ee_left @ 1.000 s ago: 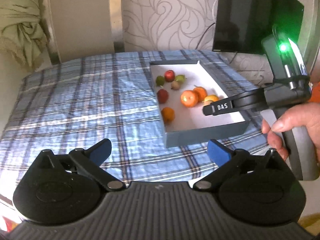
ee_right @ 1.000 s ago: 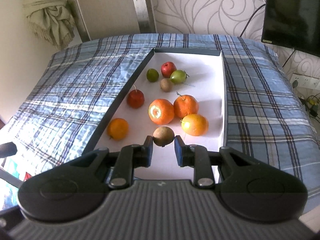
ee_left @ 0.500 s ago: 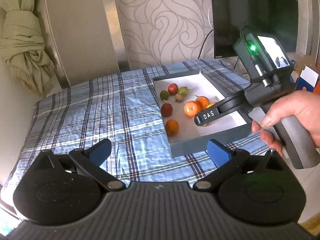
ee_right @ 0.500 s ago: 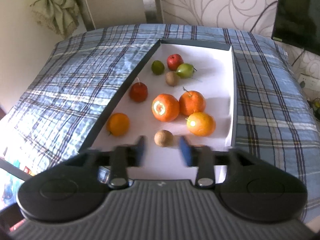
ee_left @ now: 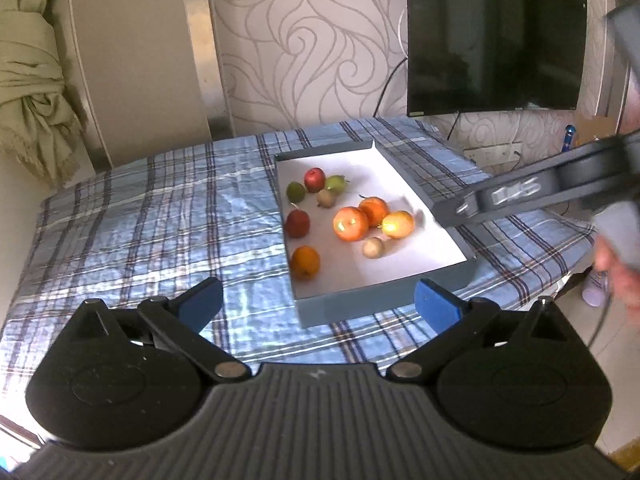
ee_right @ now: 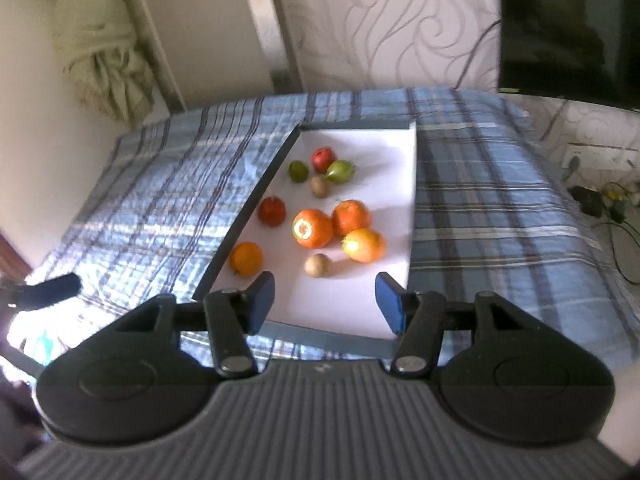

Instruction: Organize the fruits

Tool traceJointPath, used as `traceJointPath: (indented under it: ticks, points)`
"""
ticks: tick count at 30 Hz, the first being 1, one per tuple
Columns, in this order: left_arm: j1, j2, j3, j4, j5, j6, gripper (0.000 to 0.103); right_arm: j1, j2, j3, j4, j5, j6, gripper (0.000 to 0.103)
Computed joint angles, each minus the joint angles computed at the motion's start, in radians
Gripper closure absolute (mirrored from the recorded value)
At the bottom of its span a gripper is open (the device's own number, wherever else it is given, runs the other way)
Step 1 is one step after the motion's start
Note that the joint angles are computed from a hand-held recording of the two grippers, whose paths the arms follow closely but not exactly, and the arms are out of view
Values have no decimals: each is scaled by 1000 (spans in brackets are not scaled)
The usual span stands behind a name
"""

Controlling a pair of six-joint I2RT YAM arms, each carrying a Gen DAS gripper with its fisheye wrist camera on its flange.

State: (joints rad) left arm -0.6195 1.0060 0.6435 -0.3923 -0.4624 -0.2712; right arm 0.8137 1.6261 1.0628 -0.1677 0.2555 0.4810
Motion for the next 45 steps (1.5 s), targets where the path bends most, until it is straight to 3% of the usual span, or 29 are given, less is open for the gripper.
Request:
traceJointPath:
  ticks: [8, 17, 32, 45]
  points:
    - [-10, 141, 62, 52, -3, -13, 0, -3, -155, -110, -16, 82, 37, 45]
    - [-16, 283, 142, 120, -5, -1, 0, -6, -209, -152, -51, 107, 40, 45]
    - [-68, 423, 250, 94, -15, -11, 0, -36, -303, -243, -8, 83, 70, 45]
    - [-26, 458, 234, 126, 5, -35, 0, -26, -253, -199, -30, 83, 58, 45]
